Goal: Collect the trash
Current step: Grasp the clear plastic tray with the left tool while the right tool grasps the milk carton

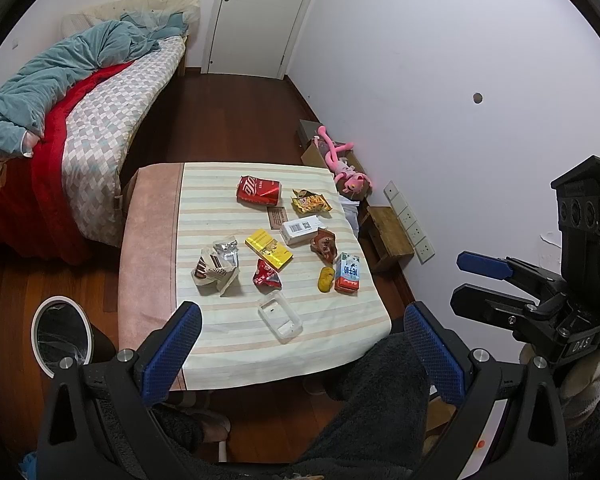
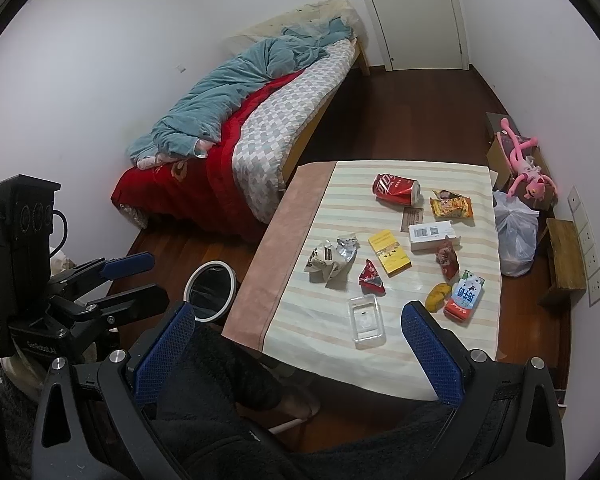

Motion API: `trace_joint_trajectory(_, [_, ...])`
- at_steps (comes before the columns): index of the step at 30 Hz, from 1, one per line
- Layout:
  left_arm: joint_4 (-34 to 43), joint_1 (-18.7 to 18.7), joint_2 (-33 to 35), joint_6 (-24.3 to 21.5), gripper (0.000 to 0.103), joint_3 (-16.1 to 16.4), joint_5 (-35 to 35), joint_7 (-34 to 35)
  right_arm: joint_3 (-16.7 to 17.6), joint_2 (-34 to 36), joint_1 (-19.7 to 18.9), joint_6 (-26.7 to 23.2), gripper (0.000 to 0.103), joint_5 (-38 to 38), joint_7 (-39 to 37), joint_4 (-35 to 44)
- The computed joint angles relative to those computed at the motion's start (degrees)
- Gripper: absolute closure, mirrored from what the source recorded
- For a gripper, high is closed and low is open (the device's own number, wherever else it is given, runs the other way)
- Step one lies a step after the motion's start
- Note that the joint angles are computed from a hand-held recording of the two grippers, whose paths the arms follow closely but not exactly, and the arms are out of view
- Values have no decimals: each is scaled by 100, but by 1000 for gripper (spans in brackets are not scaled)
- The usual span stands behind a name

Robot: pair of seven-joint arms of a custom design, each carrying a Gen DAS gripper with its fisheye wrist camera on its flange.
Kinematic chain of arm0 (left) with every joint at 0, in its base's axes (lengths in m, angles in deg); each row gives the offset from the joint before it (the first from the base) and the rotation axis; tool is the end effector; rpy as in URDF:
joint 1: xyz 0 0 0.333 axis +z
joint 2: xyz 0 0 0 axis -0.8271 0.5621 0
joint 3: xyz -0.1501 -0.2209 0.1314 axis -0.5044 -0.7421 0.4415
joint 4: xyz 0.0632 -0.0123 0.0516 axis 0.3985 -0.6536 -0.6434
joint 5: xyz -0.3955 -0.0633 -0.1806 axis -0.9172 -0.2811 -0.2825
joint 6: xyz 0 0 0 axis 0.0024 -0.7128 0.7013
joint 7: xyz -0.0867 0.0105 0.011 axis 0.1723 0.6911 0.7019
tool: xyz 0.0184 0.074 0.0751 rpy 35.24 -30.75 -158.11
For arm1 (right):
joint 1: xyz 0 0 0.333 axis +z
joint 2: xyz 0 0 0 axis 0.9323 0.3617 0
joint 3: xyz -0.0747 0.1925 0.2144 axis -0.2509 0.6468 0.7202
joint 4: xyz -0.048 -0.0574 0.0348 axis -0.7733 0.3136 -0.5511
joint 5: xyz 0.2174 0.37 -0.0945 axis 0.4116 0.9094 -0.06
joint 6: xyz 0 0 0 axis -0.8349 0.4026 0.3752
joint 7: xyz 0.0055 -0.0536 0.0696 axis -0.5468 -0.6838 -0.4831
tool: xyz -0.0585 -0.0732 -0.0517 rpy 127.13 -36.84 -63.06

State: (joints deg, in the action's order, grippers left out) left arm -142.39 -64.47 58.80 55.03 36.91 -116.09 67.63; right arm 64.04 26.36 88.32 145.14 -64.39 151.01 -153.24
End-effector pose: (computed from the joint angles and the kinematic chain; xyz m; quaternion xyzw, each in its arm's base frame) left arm 0.5595 -0.2147 0.7492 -0.4823 0.8054 -0.3444 0.0122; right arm 0.4314 0.2752 0.8220 -0.6184 0.7088 -0.1593 0.2998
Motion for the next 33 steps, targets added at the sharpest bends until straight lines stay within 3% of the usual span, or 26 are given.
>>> trace_joint_trajectory(10, [-96,-9,-31,152,0,-38,226,-140,26,-12,-31,194,0,-113,187,-112])
trace_joint_trajectory(14, [-328,-82,159,1032,0,-324,2042,-1151,89,-155,-226,145,0,-530,805,-486])
trace_joint_trajectory(16, [-296,-164,450,1243,0,-407,2976,-1759,69,-297,-391,141,0,-780,1245,-869])
trace_joint_trajectory(17, [-125,-237,776,1169,0,-438,3432,-2119,34,-373,-465,203,3,-865,1428,-1094])
trace_joint_trajectory(19, [243,-387,1313,851,0,-419,3716,-2417,-108,-533,-633,383,20,-901,1798,-1621])
trace_joint_trajectory(20, [358,-468,1518,727,0,-401,3789,-2512,-223,-591,-732,438,34,-845,1959,-1905])
trace_joint_trajectory(21, [585,-554,1802,532,0,-385,3836,-2584,-329,-601,-813,514,37,-769,2053,-2115])
trace_joint_trajectory(27, [1946,-876,3266,-818,0,-404,3159,-2811,-892,-279,-1230,1201,37,-216,2034,-2928])
trace_joint_trajectory(33, [3231,-1059,4511,-1799,0,-528,2225,-3291,-1024,316,-1417,1367,38,7,1788,-2920])
